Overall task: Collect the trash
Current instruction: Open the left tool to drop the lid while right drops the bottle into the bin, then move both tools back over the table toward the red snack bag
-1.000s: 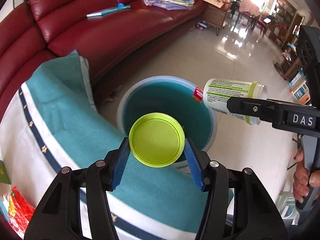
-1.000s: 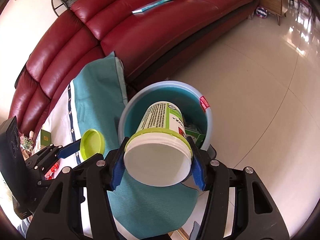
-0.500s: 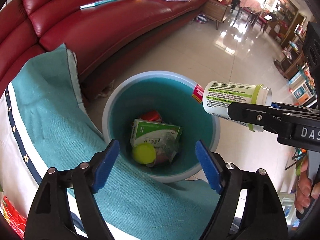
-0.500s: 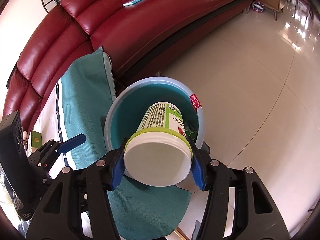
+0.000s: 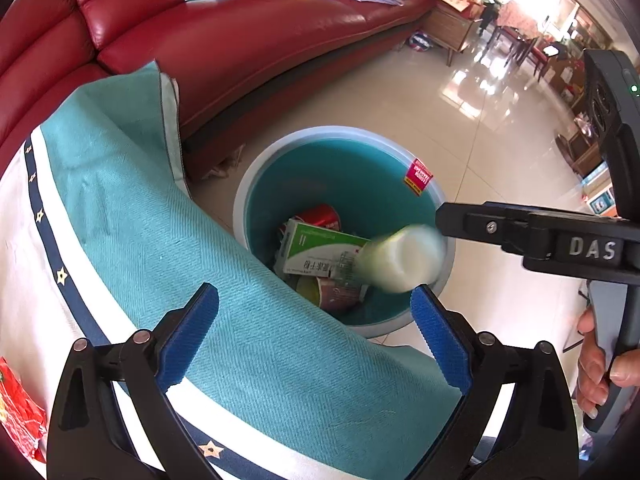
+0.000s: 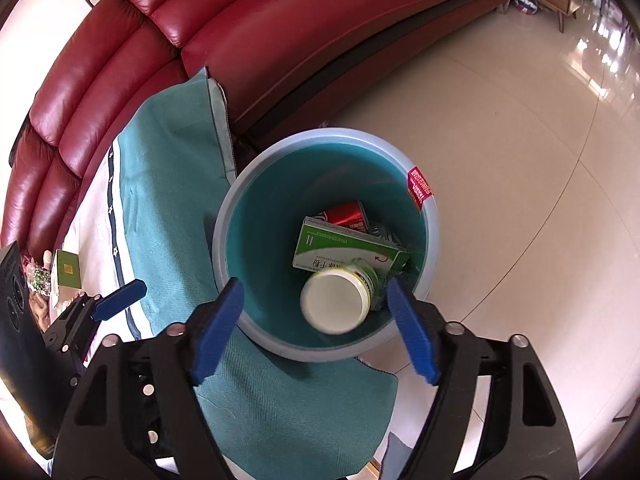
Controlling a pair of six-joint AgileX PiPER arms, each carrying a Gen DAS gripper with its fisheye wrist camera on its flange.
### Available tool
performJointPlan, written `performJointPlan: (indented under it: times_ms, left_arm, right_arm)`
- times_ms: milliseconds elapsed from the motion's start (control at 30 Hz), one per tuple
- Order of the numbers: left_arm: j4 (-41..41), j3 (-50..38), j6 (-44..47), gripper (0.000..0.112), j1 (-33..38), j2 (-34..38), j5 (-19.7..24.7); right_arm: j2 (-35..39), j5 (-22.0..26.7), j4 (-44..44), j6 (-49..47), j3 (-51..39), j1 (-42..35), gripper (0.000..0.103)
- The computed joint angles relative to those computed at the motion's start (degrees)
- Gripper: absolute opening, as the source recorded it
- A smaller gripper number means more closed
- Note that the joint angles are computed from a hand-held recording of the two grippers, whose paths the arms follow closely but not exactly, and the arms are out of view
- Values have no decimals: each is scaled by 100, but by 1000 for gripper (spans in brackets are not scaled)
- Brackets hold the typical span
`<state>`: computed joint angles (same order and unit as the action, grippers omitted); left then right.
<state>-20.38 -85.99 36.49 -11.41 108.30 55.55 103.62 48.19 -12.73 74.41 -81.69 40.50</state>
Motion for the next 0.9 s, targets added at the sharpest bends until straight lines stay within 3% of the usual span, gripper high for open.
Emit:
performJointPlan:
  times_ms: [100,467,900]
  left_arm:
    - [-77,48,77,97,73,-50,27]
    - [-316,380,395,97,413,-415,72]
    - [-726,907,967,97,1208,-1029,235]
  right_arm:
    - [38,210,-13,108,-111,33,85]
    - [177,566,89,271,-480,232,85]
    - [670,1633,-238,450,-1808,832,85]
